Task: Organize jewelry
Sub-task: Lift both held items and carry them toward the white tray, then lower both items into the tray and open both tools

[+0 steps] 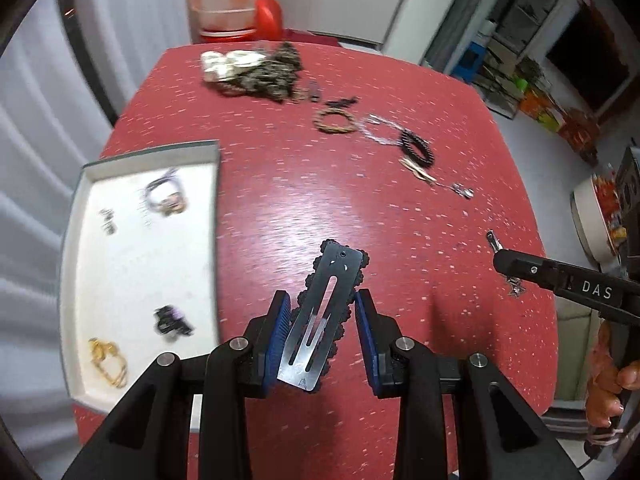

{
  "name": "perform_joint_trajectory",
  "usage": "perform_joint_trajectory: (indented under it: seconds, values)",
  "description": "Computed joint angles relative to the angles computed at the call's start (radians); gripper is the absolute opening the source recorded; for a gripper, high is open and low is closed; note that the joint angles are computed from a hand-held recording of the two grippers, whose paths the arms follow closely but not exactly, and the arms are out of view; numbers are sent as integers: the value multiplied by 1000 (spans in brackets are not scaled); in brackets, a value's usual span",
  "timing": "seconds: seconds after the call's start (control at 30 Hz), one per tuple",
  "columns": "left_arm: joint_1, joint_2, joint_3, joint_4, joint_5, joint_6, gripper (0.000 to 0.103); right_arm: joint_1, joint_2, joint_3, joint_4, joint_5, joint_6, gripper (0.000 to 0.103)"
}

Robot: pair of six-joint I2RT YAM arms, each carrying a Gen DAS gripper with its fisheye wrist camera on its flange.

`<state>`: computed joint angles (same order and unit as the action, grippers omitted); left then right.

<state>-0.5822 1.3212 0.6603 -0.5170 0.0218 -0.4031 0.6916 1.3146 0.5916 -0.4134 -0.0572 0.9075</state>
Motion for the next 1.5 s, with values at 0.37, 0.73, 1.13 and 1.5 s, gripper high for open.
perform_joint_trajectory:
  seconds: [0.37, 0.73, 1.13, 1.5]
  values:
    - [338, -185, -107, -78, 53, 158, 35, 161, 292, 324, -10, 5, -21, 9]
    - [737, -143, -140, -30, 111, 393, 35, 230, 620, 720, -47, -49, -121, 9]
    - [835, 144, -115, 244, 103, 433, 35, 226, 953, 1127, -88, -127, -182, 9]
    - [789, 408, -74, 454, 17, 350, 35, 201, 1284, 1524, -165, -194, -180, 9]
